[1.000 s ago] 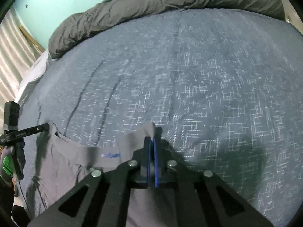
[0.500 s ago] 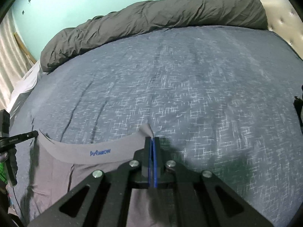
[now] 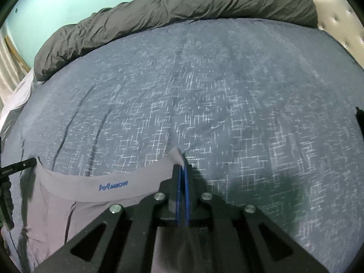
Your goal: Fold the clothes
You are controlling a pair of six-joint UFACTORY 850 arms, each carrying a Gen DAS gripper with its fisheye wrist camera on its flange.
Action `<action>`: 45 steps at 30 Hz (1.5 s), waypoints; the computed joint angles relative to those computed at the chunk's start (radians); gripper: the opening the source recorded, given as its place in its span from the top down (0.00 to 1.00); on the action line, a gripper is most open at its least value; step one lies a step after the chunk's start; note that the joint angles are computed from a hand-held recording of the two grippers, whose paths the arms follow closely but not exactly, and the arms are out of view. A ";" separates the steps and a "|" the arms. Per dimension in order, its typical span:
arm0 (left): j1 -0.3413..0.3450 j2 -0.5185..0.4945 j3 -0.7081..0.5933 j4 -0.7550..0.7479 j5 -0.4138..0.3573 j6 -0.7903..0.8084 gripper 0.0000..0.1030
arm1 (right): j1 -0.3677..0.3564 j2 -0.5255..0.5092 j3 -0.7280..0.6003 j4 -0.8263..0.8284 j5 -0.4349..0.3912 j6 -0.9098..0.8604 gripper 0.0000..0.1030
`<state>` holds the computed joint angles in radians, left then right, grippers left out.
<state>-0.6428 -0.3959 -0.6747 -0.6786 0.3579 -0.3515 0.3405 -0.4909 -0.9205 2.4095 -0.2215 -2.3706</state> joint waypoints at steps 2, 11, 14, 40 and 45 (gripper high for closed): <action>-0.005 0.024 0.014 -0.065 -0.005 0.048 0.94 | 0.004 0.032 0.028 0.159 0.001 -0.146 0.92; -0.138 0.237 0.218 -0.306 0.000 0.167 0.70 | -0.034 0.329 0.374 0.098 -0.288 0.059 0.80; -0.194 0.268 0.274 -0.266 -0.020 0.054 0.70 | -0.028 0.424 0.493 0.069 -0.350 0.138 0.76; -0.335 0.200 0.263 -0.144 0.016 -0.267 0.97 | -0.052 0.583 0.799 0.094 -0.537 0.246 0.74; -0.336 0.254 0.234 -0.368 -0.012 0.005 0.97 | -0.081 0.589 0.805 0.090 -0.544 0.250 0.74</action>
<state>-0.9784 -0.1417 -0.4408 -1.0467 0.3458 -0.3470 0.2591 0.0977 -0.1153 2.4999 -0.7655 -2.1208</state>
